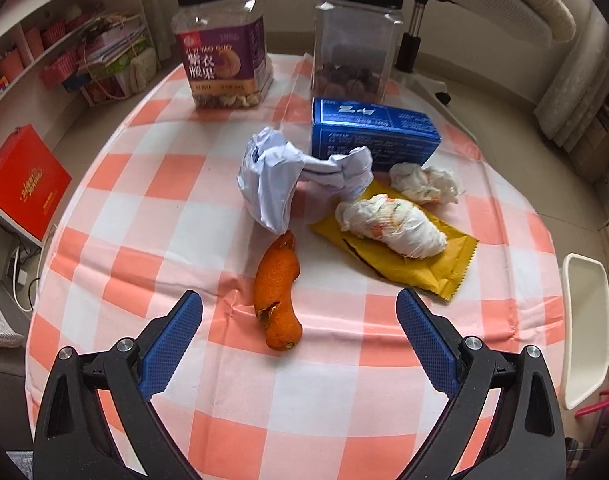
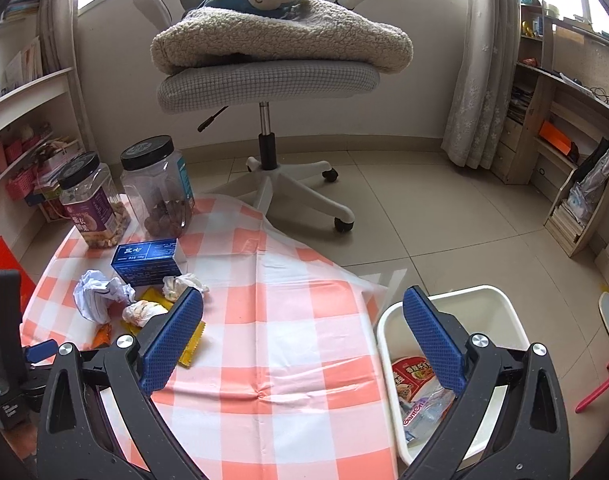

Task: Collect trash
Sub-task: 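Move both grippers back to the table toward the remaining carrot, then grasp the carrot piece with the left gripper while the right gripper grasps the white wrapped bundle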

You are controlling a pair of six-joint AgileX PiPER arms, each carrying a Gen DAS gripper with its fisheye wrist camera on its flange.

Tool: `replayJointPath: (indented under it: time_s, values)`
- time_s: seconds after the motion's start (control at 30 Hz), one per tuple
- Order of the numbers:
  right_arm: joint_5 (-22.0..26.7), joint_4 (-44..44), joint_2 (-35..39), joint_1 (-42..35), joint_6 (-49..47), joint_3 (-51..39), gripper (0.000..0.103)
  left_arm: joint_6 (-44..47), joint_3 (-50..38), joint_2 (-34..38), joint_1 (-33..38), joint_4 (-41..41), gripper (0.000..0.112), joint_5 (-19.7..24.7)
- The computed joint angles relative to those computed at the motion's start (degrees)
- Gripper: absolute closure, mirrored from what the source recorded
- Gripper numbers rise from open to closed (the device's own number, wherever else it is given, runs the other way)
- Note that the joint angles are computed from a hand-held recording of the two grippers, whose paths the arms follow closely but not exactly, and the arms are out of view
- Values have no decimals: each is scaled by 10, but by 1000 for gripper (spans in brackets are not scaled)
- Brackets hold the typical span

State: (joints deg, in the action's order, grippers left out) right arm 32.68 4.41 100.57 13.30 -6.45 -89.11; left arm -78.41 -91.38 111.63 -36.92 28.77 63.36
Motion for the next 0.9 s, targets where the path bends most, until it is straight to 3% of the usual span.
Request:
replayJointPath:
  time_s: [0.07, 0.2, 0.37, 0.43, 0.47, 0.67, 0.77, 0.9]
  values:
    - [20, 6, 15, 6, 2, -17, 7, 12, 19, 1, 12, -10, 18, -25]
    - [61, 12, 49, 17, 3, -55, 7, 48, 33, 14, 28, -35, 35, -54]
    - [98, 8, 88, 36, -17, -93, 7, 58, 57, 16, 30, -38, 66, -67]
    - [103, 19, 98, 41, -33, -97, 7, 55, 77, 1, 29, -39, 87, -83]
    - [104, 19, 102, 46, -41, -99, 7, 56, 91, -10, 31, -45, 91, -96]
    - [103, 29, 125, 81, -123, -103, 7, -3, 164, -93, 15, -25, 93, -110]
    - [169, 82, 166, 88, -192, -164, 14, -41, 192, -143, 0, -5, 93, -104]
    - [245, 77, 244, 118, -224, -282, 25, -83, 212, -199, -30, 30, 93, -75]
